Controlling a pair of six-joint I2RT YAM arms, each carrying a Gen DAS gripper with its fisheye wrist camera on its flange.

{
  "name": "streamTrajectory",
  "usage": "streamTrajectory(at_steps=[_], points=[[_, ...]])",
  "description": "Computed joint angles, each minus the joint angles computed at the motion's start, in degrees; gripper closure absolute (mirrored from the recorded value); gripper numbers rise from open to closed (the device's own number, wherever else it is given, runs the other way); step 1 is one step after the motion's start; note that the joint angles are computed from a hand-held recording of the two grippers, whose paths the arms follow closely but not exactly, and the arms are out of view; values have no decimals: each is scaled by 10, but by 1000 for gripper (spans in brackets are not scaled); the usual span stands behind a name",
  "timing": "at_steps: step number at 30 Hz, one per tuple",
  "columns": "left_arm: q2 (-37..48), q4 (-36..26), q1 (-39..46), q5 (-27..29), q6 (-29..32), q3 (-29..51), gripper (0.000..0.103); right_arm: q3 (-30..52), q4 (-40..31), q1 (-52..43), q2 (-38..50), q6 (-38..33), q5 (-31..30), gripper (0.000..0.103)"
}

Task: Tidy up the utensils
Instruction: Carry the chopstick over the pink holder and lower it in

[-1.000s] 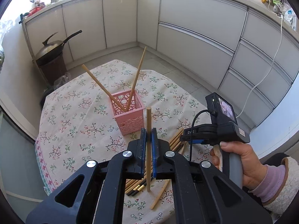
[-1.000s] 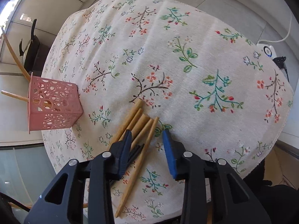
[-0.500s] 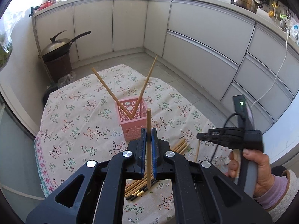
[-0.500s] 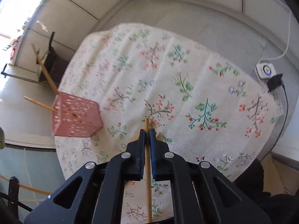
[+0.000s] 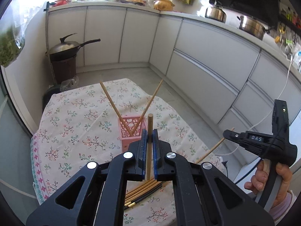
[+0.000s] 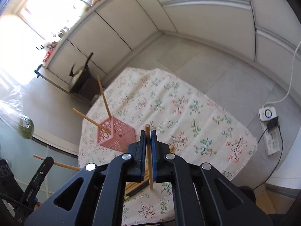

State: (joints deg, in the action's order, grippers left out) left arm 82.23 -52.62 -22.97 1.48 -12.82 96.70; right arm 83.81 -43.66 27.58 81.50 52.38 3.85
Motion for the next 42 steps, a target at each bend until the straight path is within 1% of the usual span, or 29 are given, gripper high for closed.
streamTrajectory(at_steps=[3,9,15,19,21,25,28,30,31,32,34,35,37,42], points=[[3,3,3,1,-15,20,98,29,-4,-9,-4,-7,1,97],[27,-6,25,6,-33,93,98,103,-13,-34,10,-21,-6,97],[69,-15,52,3,-55,197,98,184,-18,-49,45,-34,-19,97],[112,-26,68,-11,-68,271,98,233,-21,-53,77,-39,-35,97],[130,-28,73,-15,-72,289,98,256,-25,-51,94,-42,-38,97],[157,-22,77,-24,-76,289,98,317,-44,-44,140,-56,-45,97],[170,-11,91,3,-78,261,97,345,-52,-36,164,-64,-42,97],[172,-1,102,27,-83,241,90,352,-53,-33,174,-67,-42,97],[169,4,105,29,-89,231,80,356,-54,-31,180,-68,-42,97],[163,13,110,31,-96,220,74,358,-54,-31,185,-67,-42,97],[142,38,119,38,-102,195,72,350,-48,-30,185,-66,-41,97],[140,40,120,36,-103,196,71,354,-49,-29,189,-65,-42,97],[137,41,119,24,-104,197,71,360,-51,-28,196,-64,-42,97],[134,33,119,15,-105,199,69,379,-61,-25,214,-64,-43,97]])
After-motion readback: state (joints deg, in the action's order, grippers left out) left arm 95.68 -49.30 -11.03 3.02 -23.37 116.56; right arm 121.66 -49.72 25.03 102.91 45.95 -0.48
